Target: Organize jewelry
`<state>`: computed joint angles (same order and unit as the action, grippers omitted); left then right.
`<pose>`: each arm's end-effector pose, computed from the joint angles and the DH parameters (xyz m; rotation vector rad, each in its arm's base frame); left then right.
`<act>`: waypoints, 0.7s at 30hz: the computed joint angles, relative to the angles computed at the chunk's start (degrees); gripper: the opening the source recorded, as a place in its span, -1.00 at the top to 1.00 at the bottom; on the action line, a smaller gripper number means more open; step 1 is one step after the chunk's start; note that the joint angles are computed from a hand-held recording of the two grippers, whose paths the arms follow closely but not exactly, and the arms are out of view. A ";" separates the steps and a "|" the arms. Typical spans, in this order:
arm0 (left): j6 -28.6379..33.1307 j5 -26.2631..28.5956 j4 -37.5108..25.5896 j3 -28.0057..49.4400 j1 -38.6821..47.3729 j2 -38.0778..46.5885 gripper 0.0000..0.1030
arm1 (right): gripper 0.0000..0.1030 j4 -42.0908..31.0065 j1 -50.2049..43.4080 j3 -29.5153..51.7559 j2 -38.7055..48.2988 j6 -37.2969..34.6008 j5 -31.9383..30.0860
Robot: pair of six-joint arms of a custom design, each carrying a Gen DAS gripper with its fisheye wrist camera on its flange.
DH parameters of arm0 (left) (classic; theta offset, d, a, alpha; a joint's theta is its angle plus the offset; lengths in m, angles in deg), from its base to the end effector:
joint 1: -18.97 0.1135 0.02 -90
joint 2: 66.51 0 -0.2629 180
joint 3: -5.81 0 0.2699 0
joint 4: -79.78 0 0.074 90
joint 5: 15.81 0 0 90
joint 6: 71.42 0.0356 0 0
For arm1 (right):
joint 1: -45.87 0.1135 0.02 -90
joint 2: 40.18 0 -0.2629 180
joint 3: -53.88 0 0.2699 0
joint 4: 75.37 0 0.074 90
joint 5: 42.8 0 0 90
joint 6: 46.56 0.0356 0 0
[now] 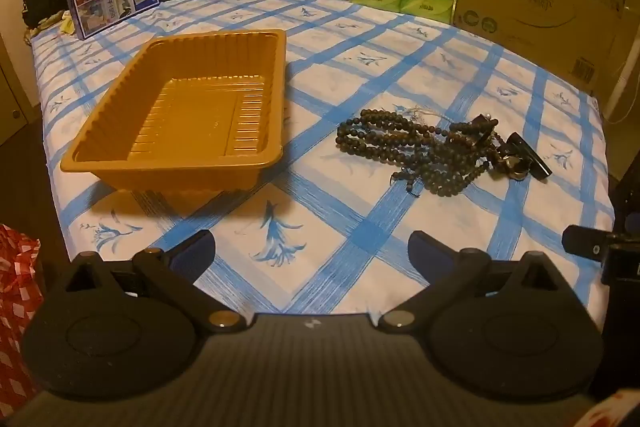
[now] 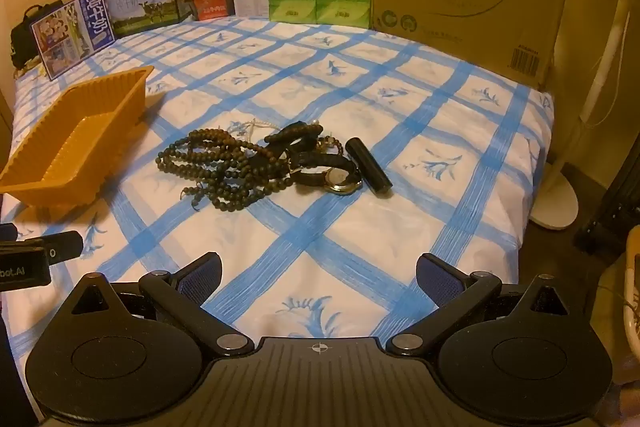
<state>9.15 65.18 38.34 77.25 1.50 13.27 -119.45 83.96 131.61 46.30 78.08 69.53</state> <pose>0.2982 -0.0880 0.2497 0.1002 2.4232 -0.0207 0.2722 0.1962 0.2496 0.0868 2.4002 0.0969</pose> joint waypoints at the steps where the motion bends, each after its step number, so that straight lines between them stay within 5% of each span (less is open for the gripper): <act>1: -0.24 0.54 -0.18 0.30 0.18 0.31 -0.98 | -0.99 0.03 -0.03 0.01 -0.01 -0.19 0.00; 21: -1.82 0.44 1.27 -0.86 -0.20 -1.16 -0.97 | -0.99 -0.01 -0.13 0.27 0.02 -0.03 0.03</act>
